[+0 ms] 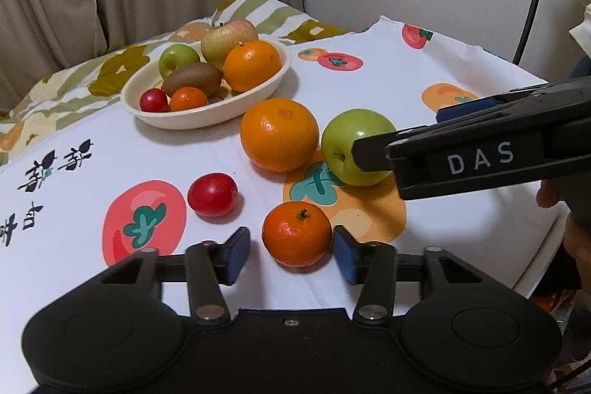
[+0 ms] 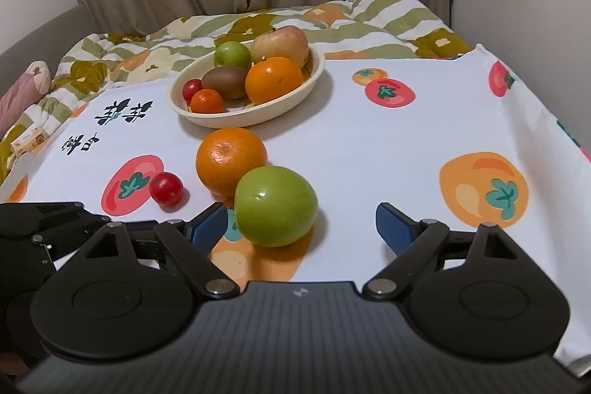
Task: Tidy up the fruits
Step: 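Move the left tool to another mandarin while the right tool approaches the green apple, then close the left tool on the mandarin while the right tool grasps the green apple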
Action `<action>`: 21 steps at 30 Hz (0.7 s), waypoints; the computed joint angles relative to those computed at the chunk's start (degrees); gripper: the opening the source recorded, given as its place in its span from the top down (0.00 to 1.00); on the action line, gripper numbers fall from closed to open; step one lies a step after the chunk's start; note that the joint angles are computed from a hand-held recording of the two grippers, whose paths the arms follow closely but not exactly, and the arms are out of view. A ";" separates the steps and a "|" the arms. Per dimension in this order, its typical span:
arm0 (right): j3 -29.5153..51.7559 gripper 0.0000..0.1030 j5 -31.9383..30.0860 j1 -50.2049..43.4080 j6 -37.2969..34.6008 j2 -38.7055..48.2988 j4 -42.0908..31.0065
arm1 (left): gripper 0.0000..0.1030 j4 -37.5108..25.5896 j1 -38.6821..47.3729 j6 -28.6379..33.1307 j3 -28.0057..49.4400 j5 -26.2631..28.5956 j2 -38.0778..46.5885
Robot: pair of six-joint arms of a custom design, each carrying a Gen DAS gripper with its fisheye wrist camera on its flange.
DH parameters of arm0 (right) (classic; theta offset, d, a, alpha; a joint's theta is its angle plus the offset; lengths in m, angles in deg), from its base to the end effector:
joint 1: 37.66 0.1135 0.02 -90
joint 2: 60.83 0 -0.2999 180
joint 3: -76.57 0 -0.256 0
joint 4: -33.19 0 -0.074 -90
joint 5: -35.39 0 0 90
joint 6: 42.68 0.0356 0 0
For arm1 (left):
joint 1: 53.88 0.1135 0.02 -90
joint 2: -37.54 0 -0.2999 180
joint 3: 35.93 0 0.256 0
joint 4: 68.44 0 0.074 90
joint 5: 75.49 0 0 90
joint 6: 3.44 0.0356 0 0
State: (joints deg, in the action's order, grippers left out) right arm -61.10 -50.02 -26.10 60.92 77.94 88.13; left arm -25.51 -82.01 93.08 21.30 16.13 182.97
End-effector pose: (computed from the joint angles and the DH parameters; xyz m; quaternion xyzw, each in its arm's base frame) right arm 0.2933 0.0571 -0.0158 0.0327 0.9106 0.0537 0.4085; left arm 0.3100 -0.1669 -0.0501 0.2805 0.8811 -0.0842 0.3713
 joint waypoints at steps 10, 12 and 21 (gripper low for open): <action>3.10 0.02 -1.05 0.52 -0.16 0.38 -3.75 | 0.57 -0.16 1.01 0.37 0.53 2.68 0.07; 3.66 0.05 -1.31 0.56 -0.10 0.56 -4.20 | 0.58 -0.04 1.20 0.50 0.42 2.65 0.01; 6.22 0.16 -2.70 0.34 0.43 1.29 -6.41 | 0.58 0.59 2.09 0.72 -0.79 1.81 -0.76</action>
